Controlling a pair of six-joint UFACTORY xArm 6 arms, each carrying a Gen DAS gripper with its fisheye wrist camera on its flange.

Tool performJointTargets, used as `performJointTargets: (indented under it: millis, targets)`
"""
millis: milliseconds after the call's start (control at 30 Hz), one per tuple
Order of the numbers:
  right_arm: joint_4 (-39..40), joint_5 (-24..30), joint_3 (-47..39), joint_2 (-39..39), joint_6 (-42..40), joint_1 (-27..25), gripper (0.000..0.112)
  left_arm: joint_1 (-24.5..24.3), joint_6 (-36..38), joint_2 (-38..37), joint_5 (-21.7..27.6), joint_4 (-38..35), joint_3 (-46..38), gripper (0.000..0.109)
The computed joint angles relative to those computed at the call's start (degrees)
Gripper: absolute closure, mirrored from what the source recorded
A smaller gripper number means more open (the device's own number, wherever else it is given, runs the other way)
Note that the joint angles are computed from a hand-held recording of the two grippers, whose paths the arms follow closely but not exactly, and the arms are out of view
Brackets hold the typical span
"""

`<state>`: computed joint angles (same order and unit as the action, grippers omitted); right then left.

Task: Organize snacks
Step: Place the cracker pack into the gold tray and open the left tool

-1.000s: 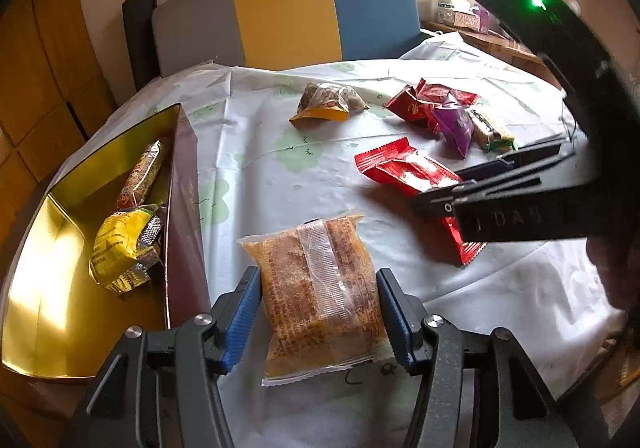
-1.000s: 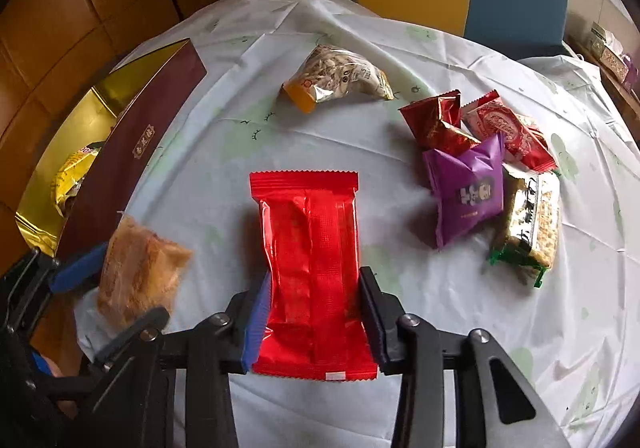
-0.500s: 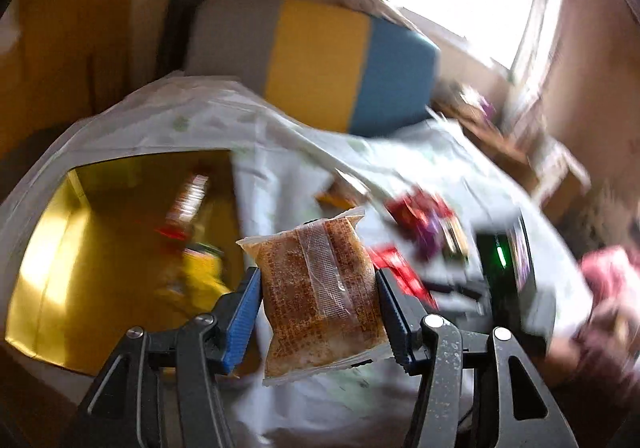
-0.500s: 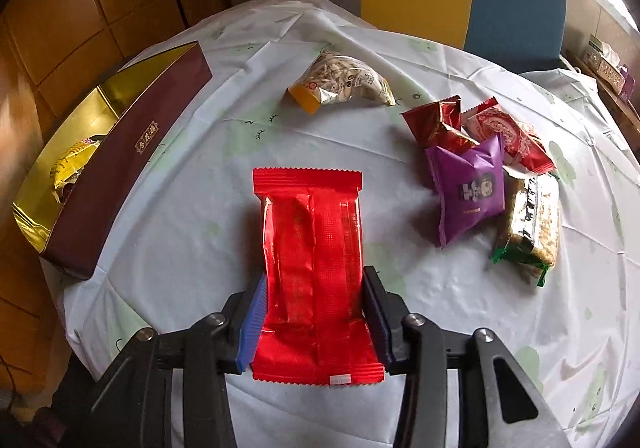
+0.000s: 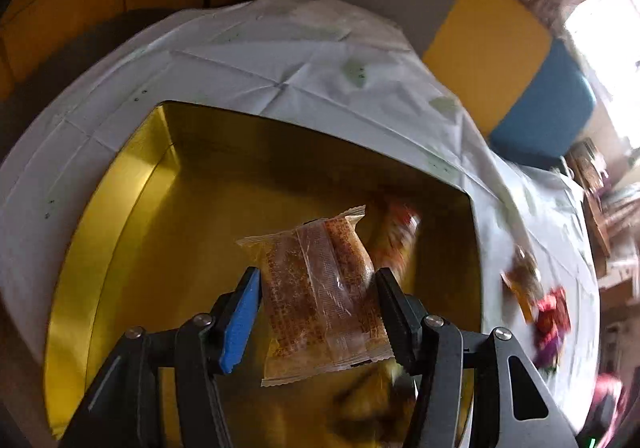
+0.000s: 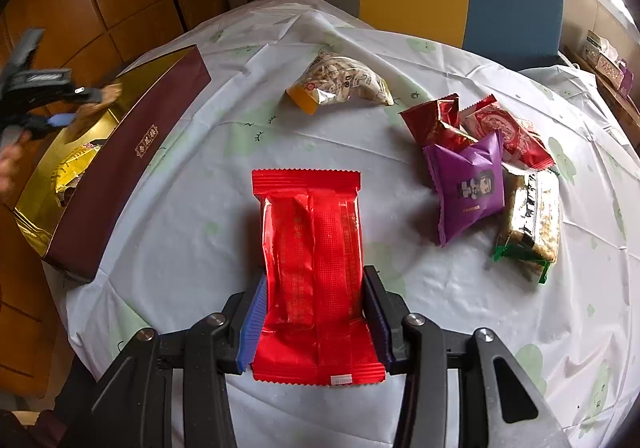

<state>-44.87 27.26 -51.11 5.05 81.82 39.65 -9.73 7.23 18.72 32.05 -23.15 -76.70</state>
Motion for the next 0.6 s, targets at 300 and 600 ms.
performJointTargets:
  millis: [300, 600]
  targets:
    - [0.6, 0.58, -0.67, 0.5, -0.32, 0.06, 0.066, -0.18, 0.57, 1.96, -3.72, 0.08, -3.44, 0.019]
    - [0.44, 2.52, -1.75, 1.27, 0.4, 0.66, 0.066, 1.02, -2.96, -18.22, -18.3, 7.66, 22.45, 0.019]
